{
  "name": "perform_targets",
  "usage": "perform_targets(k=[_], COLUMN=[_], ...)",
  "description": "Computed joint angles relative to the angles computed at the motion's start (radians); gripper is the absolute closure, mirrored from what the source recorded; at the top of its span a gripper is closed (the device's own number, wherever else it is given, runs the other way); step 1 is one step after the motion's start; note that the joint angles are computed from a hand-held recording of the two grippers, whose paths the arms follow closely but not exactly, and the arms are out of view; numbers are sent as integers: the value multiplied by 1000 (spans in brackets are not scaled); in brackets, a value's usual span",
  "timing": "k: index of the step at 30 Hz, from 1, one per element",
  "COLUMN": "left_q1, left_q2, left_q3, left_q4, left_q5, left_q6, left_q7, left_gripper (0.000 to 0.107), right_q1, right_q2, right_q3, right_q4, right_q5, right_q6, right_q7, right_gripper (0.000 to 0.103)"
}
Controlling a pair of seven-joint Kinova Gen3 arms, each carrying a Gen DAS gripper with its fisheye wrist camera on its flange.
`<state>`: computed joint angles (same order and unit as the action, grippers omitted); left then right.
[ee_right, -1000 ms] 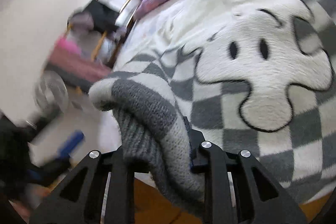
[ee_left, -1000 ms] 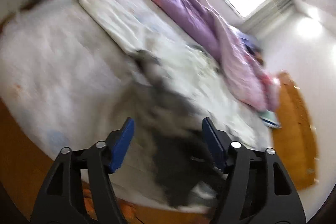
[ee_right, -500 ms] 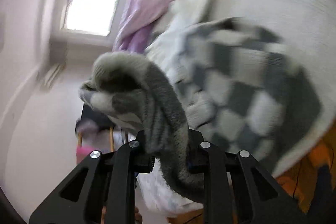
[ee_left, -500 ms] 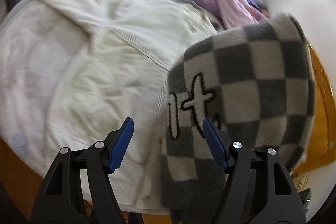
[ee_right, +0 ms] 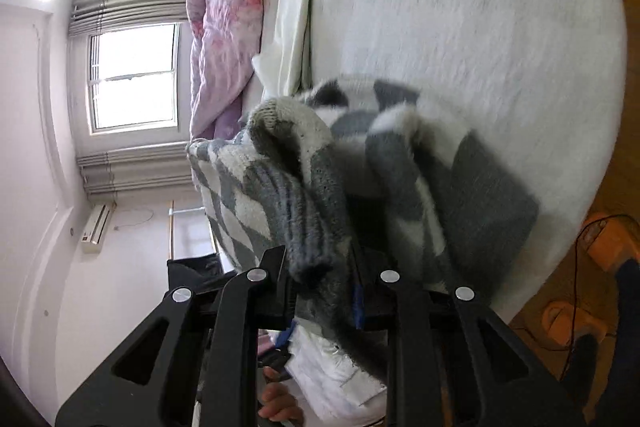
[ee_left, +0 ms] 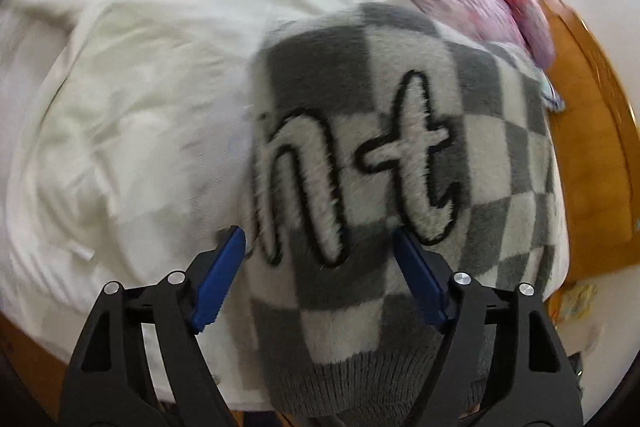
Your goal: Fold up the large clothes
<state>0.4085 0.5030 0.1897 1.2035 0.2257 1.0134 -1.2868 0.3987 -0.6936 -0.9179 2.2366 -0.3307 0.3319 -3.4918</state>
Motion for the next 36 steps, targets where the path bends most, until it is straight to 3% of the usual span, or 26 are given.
perform_targets(k=[3, 6, 9, 11, 14, 16, 18, 21, 24, 25, 26, 27, 30, 33, 36], left_q1=[48, 74, 32, 21, -14, -70, -90, -55, -22, -16, -15, -21, -30, -42, -84], left_q2=[40, 56, 13, -39, -107, -99, -81, -47, -23, -22, -24, -24, -26, -35, -43], left_q3=[-3, -14, -10, -21, -33, -2, 20, 31, 22, 19, 18, 21, 24, 25, 36], left_q4=[-67, -98, -35, 33, 147, 197, 226, 227, 203, 197, 199, 202, 199, 200, 215], left_q5=[-43, -81, -30, -23, -4, 57, 107, 100, 83, 75, 74, 79, 84, 94, 155], left_q6=[33, 68, 22, -25, -61, -40, -28, -43, -41, -40, -43, -44, -33, -27, -25], left_q7=[2, 1, 11, 37, 67, 62, 30, -1, 21, 26, 28, 21, 9, 0, -16], left_gripper=[30, 29, 28, 28, 27, 27, 27, 27, 27, 28, 27, 27, 27, 27, 26], right_q1=[-41, -18, -18, -16, -83, -118, -190, -312, -308, -314, -338, -379, -498, -510, -532], right_q2=[24, 61, 101, 142, 233, 260, 317, 377, 395, 411, 434, 475, 591, 718, 747], right_q3=[56, 36, 38, 57, 160, 193, 239, 320, 297, 298, 303, 324, 412, 463, 535], right_q4=[18, 50, 69, 47, -29, -80, -133, -210, -332, -378, -424, -471, -534, -530, -454], right_q5=[-15, -112, -196, -195, -93, -18, 63, 177, 299, 339, 380, 421, 469, 417, 361], right_q6=[65, 55, 47, 88, 210, 292, 373, 495, 616, 640, 648, 639, 572, 509, 453], right_q7=[51, 158, 273, 353, 443, 470, 467, 447, 535, 576, 616, 657, 777, 881, 923], right_gripper=[84, 84, 84, 81, 72, 69, 60, 56, 55, 57, 67, 78, 93, 103, 103])
